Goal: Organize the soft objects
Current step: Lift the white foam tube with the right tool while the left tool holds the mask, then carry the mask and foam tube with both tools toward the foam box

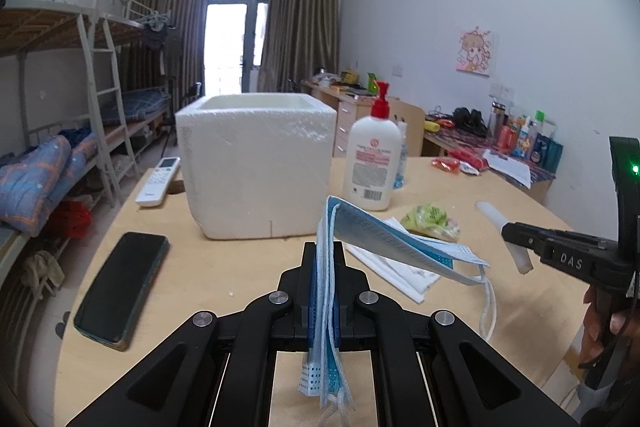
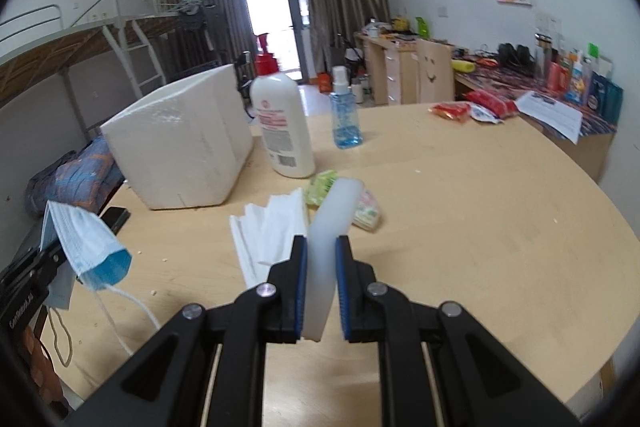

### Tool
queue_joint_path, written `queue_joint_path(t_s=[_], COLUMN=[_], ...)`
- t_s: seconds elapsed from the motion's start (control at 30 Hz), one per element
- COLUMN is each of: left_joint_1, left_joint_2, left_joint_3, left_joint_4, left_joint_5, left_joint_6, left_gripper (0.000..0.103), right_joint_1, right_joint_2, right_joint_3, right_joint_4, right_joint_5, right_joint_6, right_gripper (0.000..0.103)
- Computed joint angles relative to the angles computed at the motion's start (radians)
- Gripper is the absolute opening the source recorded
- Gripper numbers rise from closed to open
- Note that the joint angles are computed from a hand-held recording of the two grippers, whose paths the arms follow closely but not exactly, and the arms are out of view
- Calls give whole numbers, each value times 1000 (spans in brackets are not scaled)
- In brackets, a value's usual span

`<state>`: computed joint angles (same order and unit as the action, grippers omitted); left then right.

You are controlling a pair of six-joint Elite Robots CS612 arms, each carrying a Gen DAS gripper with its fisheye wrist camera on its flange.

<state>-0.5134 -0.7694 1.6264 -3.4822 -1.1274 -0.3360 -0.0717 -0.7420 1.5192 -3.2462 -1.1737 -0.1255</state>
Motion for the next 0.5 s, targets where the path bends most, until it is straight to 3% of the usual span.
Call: queue_joint_path(t_s=[0.5], left_joint_1=[-14], left_joint_2=[-1], left_joint_3=[-22], left_joint_4=[5], left_joint_5=[134], left_joint_6=[-37], left_gripper=[6], right_joint_1=[1], right_joint_2=[9], right_joint_3=[-28], right_joint_4=[12], right_joint_5=[158], right_joint_6=[-134], right_gripper=[17])
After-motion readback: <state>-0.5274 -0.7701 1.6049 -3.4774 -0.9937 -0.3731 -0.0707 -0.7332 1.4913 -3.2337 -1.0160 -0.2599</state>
